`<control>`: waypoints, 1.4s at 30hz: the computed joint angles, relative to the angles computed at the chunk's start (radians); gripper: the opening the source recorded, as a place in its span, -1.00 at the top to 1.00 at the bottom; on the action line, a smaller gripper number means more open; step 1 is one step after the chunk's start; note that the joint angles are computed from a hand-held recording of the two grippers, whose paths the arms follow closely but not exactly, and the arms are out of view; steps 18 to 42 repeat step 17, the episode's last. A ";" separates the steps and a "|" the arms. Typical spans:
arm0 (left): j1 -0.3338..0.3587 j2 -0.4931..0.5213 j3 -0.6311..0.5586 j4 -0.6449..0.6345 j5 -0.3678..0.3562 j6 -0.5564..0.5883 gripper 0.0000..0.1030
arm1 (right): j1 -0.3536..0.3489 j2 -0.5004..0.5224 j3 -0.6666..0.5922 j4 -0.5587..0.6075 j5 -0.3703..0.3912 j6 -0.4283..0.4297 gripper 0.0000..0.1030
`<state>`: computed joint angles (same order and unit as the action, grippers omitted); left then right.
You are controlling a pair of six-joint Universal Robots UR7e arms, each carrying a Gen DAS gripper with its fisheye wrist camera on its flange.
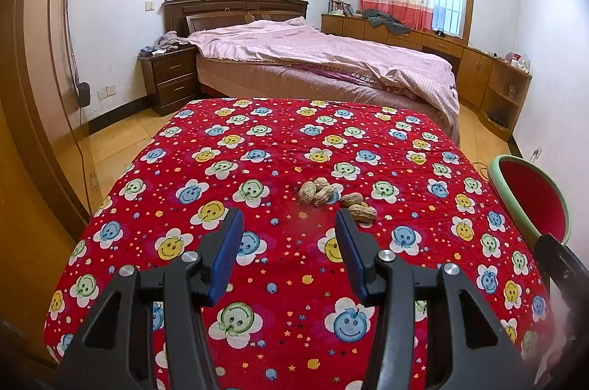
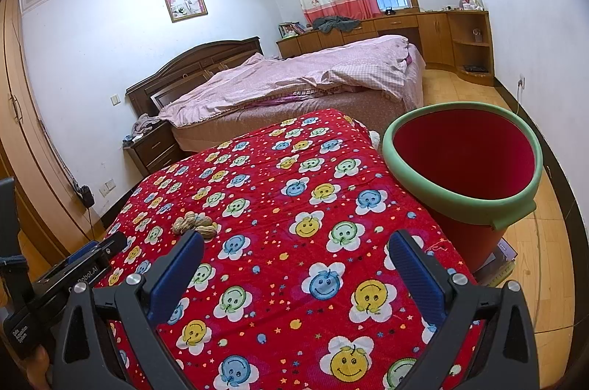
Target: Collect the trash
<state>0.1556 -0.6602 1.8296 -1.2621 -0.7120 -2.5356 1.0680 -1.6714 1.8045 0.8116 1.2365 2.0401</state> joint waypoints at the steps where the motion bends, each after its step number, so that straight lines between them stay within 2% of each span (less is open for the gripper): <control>1: -0.003 -0.002 0.001 0.002 -0.002 -0.002 0.00 | 0.000 0.000 0.000 0.001 -0.001 0.000 -0.99; 42: -0.002 -0.007 0.008 -0.003 -0.005 0.003 0.00 | 0.001 0.001 0.003 -0.004 0.004 0.000 -0.99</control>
